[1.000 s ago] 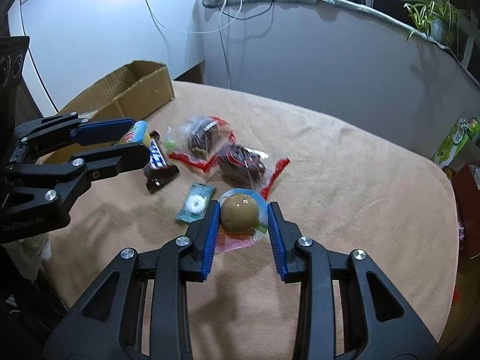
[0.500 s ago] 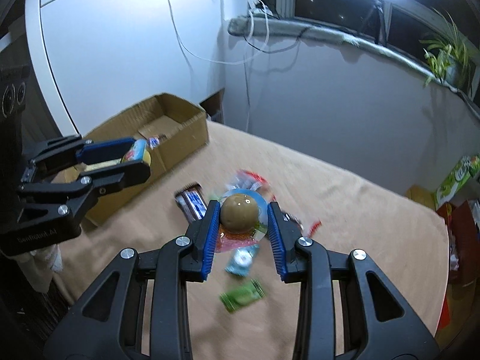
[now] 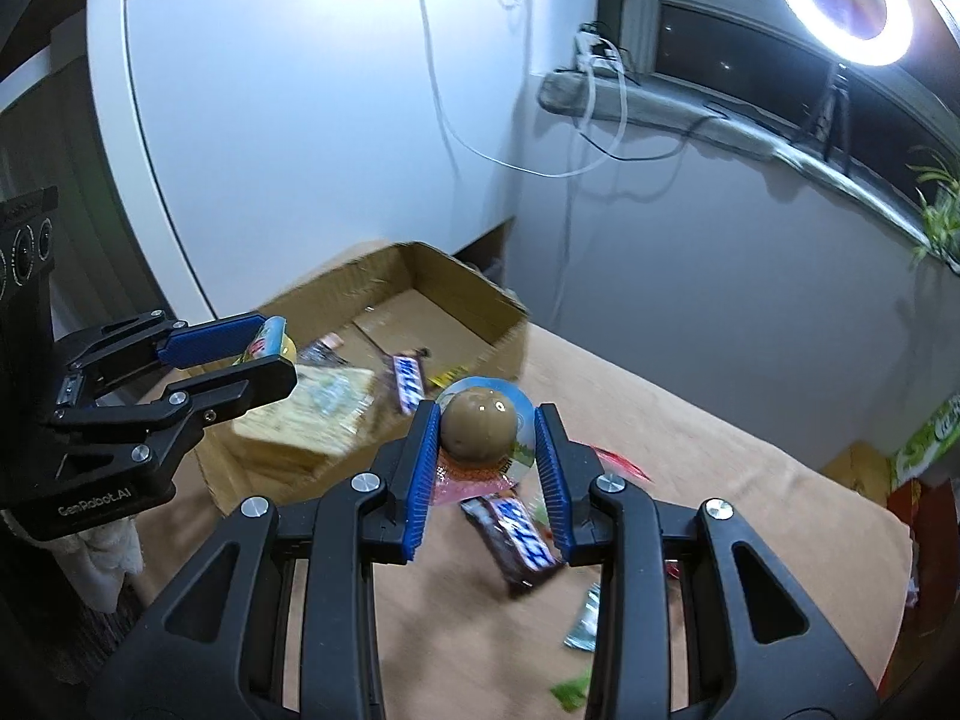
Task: Organize snacks
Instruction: 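Carry the green egg pouch and brown egg over the box with both tools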
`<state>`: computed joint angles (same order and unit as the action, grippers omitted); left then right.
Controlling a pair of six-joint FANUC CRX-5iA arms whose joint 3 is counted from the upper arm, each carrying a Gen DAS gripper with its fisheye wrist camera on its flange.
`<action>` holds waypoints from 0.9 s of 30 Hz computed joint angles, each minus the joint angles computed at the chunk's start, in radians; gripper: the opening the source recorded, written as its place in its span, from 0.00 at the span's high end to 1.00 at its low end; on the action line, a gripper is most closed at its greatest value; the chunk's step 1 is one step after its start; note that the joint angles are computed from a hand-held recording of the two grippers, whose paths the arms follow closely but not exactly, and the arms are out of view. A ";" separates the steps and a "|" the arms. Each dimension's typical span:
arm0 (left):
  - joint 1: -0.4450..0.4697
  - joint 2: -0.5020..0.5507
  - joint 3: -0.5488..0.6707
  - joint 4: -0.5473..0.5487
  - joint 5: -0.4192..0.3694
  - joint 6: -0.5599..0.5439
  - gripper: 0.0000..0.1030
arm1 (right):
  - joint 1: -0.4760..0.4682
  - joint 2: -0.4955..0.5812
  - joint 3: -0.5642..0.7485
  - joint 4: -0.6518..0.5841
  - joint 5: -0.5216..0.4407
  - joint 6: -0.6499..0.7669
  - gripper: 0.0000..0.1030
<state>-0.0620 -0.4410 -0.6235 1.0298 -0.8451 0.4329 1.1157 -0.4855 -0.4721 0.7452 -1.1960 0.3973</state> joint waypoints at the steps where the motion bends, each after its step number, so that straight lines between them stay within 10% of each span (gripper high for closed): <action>1: 0.013 -0.002 -0.002 0.005 -0.004 -0.005 0.65 | -0.002 0.013 0.008 -0.002 0.011 0.004 0.68; 27: 0.166 0.073 0.012 -0.085 0.029 0.045 0.65 | -0.152 0.259 0.163 -0.178 0.215 0.162 0.67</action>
